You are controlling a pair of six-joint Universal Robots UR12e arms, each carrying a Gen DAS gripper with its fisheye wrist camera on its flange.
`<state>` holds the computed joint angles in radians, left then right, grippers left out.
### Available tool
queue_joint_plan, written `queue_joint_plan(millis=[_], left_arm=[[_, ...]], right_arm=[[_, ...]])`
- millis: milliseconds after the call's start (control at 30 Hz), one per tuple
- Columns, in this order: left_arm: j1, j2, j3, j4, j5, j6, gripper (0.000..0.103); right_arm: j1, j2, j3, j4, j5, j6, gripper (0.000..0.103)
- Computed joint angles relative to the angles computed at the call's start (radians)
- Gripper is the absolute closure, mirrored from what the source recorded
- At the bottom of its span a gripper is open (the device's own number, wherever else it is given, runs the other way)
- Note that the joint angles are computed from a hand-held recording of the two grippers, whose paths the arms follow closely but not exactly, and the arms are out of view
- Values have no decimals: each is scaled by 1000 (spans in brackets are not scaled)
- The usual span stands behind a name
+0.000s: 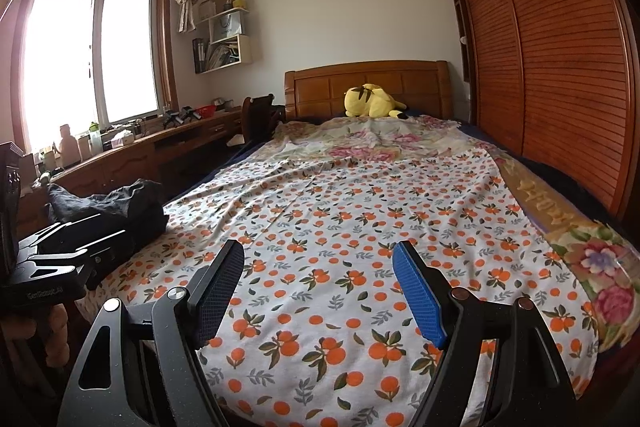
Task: Fold large clothes
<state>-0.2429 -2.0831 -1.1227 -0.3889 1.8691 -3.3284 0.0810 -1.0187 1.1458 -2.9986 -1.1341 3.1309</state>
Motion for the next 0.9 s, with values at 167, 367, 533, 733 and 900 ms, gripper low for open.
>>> queue_joint_plan(millis=[167,367,533,733,900], left_arm=[[0,-1,1,0,2,2,12],[-1,0,0,-2,1,0,12],[0,5,-8,2,-1,2,12],[0,7,-12,5,0,3,12],[0,9,-14,8,-1,4,12]], right_arm=[[-2,1,-1,0,6,-2,25],[-2,1,2,-1,9,-5,25],[-2,-1,4,-2,12,-7,25],[-1,-2,8,-8,12,-8,25],[-1,-2,9,-8,12,-7,25]])
